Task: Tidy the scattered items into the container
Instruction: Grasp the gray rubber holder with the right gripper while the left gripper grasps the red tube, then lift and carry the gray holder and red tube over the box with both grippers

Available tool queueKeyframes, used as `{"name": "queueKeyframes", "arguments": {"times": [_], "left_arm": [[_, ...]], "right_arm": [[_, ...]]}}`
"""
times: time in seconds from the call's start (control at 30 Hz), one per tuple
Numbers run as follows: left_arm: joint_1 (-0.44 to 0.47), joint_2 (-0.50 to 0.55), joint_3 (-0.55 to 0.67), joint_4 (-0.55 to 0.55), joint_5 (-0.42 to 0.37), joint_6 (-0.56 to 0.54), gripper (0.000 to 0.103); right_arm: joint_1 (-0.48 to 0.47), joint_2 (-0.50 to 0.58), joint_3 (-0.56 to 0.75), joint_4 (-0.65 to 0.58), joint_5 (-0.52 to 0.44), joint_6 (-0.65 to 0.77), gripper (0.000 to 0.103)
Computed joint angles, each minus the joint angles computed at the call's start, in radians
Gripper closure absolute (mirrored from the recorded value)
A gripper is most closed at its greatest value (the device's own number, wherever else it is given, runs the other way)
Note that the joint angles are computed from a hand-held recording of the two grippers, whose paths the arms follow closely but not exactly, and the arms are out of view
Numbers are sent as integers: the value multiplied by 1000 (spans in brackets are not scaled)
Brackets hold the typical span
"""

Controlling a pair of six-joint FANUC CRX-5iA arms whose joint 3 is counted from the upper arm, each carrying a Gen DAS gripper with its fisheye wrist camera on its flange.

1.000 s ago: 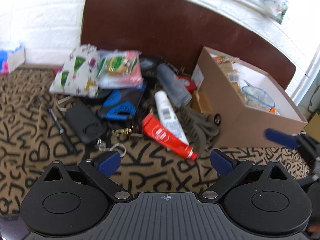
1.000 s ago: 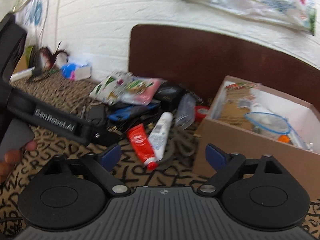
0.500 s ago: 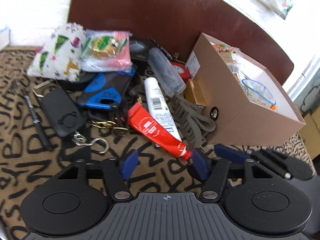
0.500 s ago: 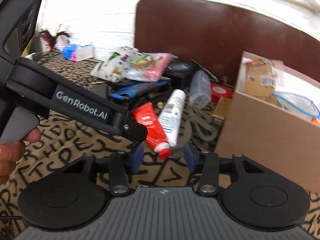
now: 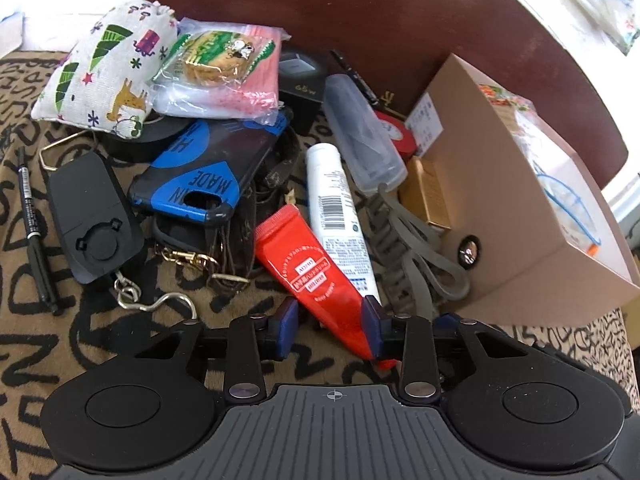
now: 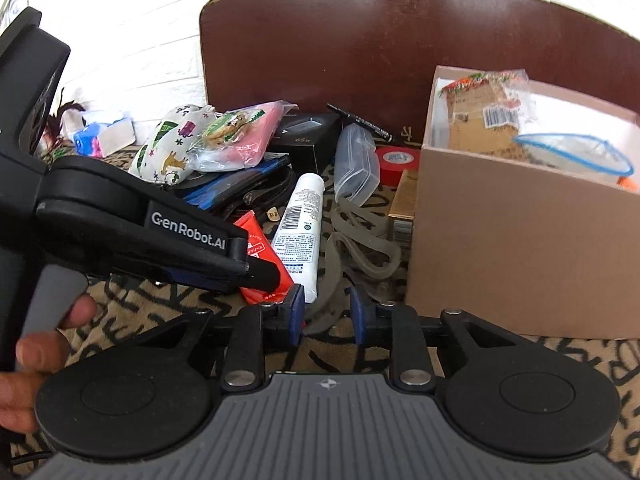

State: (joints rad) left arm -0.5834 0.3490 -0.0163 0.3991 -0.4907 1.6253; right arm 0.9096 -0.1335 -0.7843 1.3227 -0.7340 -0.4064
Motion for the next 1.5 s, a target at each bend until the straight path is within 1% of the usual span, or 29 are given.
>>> {"name": "queueKeyframes", "arguments": {"times": [0.03,0.07,0.1,0.17,0.27,0.3,0.37,0.43,0.57,0.73,0.77,0.8,0.83,0.9,0.93,0.97,1.07,1.13,1.17,1.23,1.27,1.3,1.33,1.37,1.43,1.47,1.5], "left_arm": [[0,5,10,-16,-2,14,58],[0,10,22,-38,-7,30,72],[-2,13,33,-60,-12,42,81],[-3,16,45,-78,-20,42,86],[-6,7,45,-80,-28,16,94],[-6,1,39,-74,-31,0,96],[-7,-16,17,-49,-32,-46,103],[-10,-37,-2,-50,-45,-77,103],[-8,-84,-50,-30,-90,-146,103],[-18,-142,-95,-56,-153,-190,103],[-22,-149,-99,-68,-157,-189,93],[-26,-152,-99,-77,-161,-191,81],[-30,-148,-93,-89,-171,-186,76],[-38,-134,-73,-120,-185,-151,71],[-40,-132,-73,-122,-184,-146,64],[-41,-130,-75,-117,-181,-148,61],[-48,-123,-66,-126,-179,-142,57],[-53,-119,-55,-142,-182,-135,58],[-57,-116,-47,-159,-188,-131,60],[-69,-110,-25,-209,-200,-116,79],[-71,-109,-21,-215,-204,-120,82],[-72,-108,-19,-213,-209,-126,83],[-72,-107,-18,-210,-211,-128,79],[-71,-106,-20,-202,-210,-131,64],[-71,-102,-21,-188,-208,-141,61],[-76,-100,-12,-210,-213,-130,83],[-80,-99,-6,-221,-217,-131,91]], "right_arm": [[-5,8,5,0,3,-5,75],[-10,15,10,0,9,-10,75],[-18,19,10,1,21,-15,82],[-28,18,11,-8,50,-8,85],[-5,8,14,-42,23,36,88],[5,0,12,-55,13,47,88],[25,-25,-1,-75,1,65,89],[56,-59,-11,-125,-12,104,90],[155,-125,-28,-232,-92,186,91],[280,-204,-51,-336,-186,210,92],[296,-207,-50,-349,-200,213,92],[312,-210,-51,-355,-214,210,91],[318,-208,-54,-352,-221,201,90],[319,-201,-53,-346,-225,188,88],[315,-197,-53,-337,-222,179,87],[311,-197,-56,-328,-216,174,86],[293,-187,-57,-319,-200,174,83],[278,-179,-54,-319,-184,170,82],[271,-176,-54,-317,-176,166,81],[260,-170,-57,-303,-164,155,80],[257,-168,-56,-302,-162,153,80],[252,-166,-56,-302,-158,153,80],[247,-165,-57,-300,-151,150,80],[241,-166,-60,-296,-142,147,79],[234,-166,-66,-283,-130,148,86],[233,-168,-68,-280,-128,152,87],[236,-169,-69,-276,-130,150,88]]}}
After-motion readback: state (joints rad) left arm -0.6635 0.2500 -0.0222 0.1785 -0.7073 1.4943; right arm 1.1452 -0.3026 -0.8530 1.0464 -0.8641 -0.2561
